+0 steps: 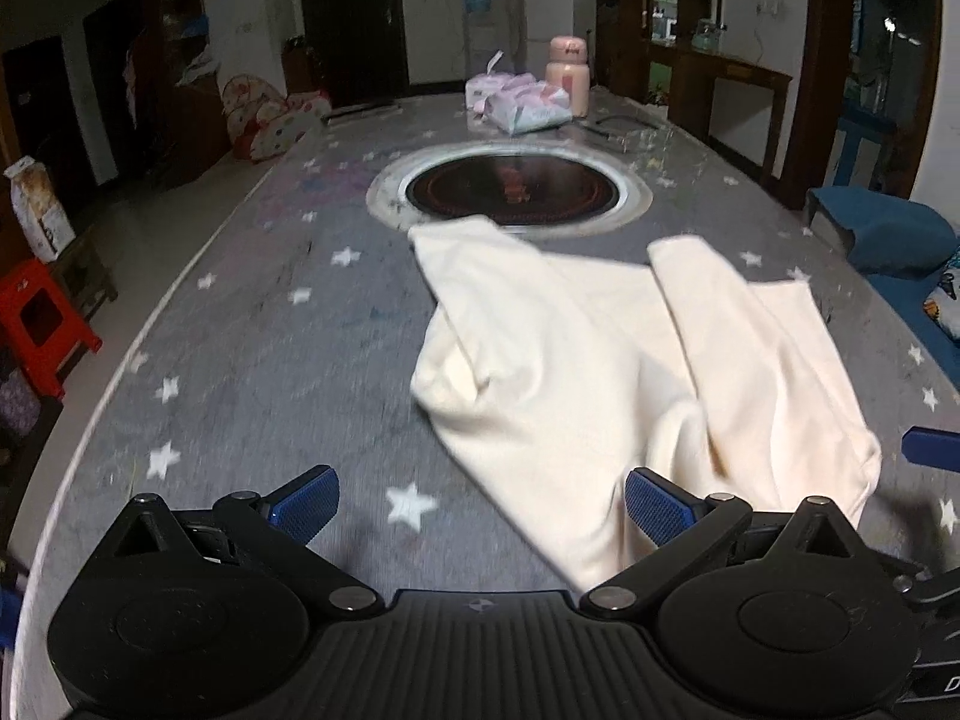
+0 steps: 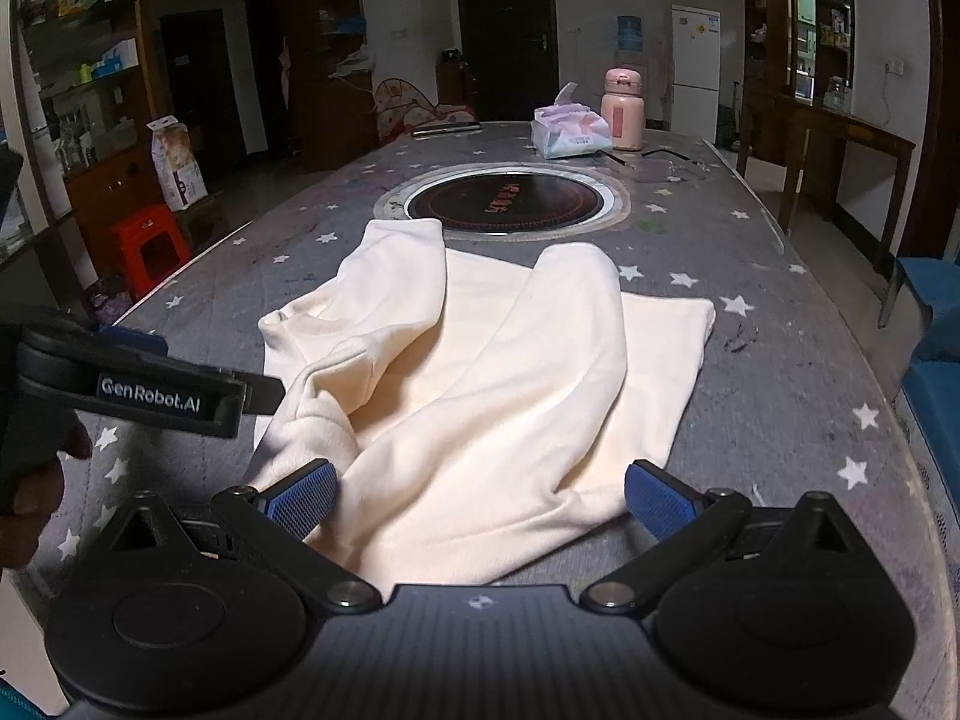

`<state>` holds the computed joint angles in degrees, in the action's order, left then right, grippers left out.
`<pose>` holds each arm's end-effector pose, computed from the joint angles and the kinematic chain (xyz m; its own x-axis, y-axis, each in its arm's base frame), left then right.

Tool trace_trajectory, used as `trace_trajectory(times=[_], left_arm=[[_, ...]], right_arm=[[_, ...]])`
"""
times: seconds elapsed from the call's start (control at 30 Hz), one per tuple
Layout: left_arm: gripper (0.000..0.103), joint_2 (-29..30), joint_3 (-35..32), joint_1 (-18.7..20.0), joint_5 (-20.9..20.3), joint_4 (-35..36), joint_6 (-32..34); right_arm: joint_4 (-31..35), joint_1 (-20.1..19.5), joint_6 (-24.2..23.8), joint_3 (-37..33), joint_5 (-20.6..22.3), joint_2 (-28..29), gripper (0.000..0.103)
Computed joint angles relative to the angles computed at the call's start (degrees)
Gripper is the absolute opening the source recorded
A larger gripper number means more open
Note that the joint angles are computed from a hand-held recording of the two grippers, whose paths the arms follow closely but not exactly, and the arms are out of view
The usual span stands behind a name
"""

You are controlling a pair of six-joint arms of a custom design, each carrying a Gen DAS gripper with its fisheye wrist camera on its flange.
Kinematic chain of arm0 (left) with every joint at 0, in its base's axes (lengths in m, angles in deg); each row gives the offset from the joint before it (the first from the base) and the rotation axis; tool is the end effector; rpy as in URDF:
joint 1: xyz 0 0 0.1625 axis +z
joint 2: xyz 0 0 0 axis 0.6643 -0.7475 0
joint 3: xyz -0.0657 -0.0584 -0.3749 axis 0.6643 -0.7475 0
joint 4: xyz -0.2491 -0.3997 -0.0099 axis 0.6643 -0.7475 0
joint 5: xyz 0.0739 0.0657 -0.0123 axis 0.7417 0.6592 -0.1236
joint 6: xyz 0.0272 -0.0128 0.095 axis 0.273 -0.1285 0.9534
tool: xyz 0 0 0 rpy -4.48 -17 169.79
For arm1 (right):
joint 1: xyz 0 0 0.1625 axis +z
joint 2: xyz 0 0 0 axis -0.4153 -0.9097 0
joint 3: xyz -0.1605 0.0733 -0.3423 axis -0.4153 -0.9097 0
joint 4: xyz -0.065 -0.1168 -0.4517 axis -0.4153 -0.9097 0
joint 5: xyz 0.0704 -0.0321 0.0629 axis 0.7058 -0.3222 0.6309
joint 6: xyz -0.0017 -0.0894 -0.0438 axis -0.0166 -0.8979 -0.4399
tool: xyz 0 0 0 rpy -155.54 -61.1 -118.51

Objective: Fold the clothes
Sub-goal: 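Lower both grippers onto the shirt hem and close on the fabric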

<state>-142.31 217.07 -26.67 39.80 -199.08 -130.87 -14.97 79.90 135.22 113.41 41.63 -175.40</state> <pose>-0.2272 -0.2841 -0.0372 -0.6574 -0.1997 -0.7266 0.4284 0.6942 -0.5784 -0.0049 -0.2834 0.1776 -0.6419 -0.5315 0.5527 -0.7536 0.5706 -0.3264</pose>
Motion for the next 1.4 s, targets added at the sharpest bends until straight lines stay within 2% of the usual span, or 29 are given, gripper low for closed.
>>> trace_trajectory(times=[0.27, 0.47, 0.6, 0.63, 0.8, 0.93, 1.1, 1.17, 1.23, 1.27, 1.33, 1.4], left_arm=[[0.103, 1.45, -1.21, 4.71, 4.06, -10.59, 12.83], [0.103, 2.76, -3.25, 9.2, 5.12, -16.3, 19.59], [0.101, 5.38, -4.22, 11.88, 5.98, -24.89, 27.66], [0.097, 6.19, -4.72, 12.59, 6.11, -26.61, 29.32], [0.081, 10.23, -7.5, 16.41, 6.04, -36.08, 38.11], [0.08, 13.43, -10.28, 19.63, 6.24, -41.68, 44.14], [0.078, 15.79, -12.32, 22.19, 6.72, -42.9, 47.14], [0.074, 16.29, -11.77, 22.14, 7.29, -45.85, 49.77], [0.059, 16.48, -11.14, 22.03, 7.58, -48.46, 52.07], [0.055, 16.24, -10.66, 21.96, 7.35, -49.79, 53.08], [0.034, 15.69, -9.68, 21.84, 6.82, -52.36, 55.0], [0.019, 14.94, -8.59, 21.51, 6.36, -54.14, 55.39]], right_arm=[[-3.3, 6.29, 4.19, -4.31, 4.0, 5.34, 0.103], [-5.97, 11.2, 8.07, -9.1, 7.63, 11.43, 0.102], [-6.43, 13.2, 10.4, -12.24, 9.14, 15.21, 0.095], [-6.36, 13.48, 11.0, -13.01, 9.28, 16.02, 0.095], [-6.99, 15.06, 13.67, -16.57, 10.72, 19.76, 0.079], [-5.69, 15.76, 15.27, -19.34, 10.36, 22.58, 0.072], [-5.62, 17.64, 14.92, -21.72, 11.85, 26.27, 0.069], [-5.33, 18.17, 14.88, -22.51, 12.3, 27.64, 0.068], [-5.1, 18.68, 14.68, -23.17, 12.7, 28.89, 0.066], [-5.0, 18.88, 14.5, -23.37, 12.91, 29.36, 0.066], [-4.68, 19.41, 14.22, -23.96, 13.52, 30.65, 0.064], [-4.44, 19.71, 13.74, -24.28, 14.13, 31.7, 0.06]])
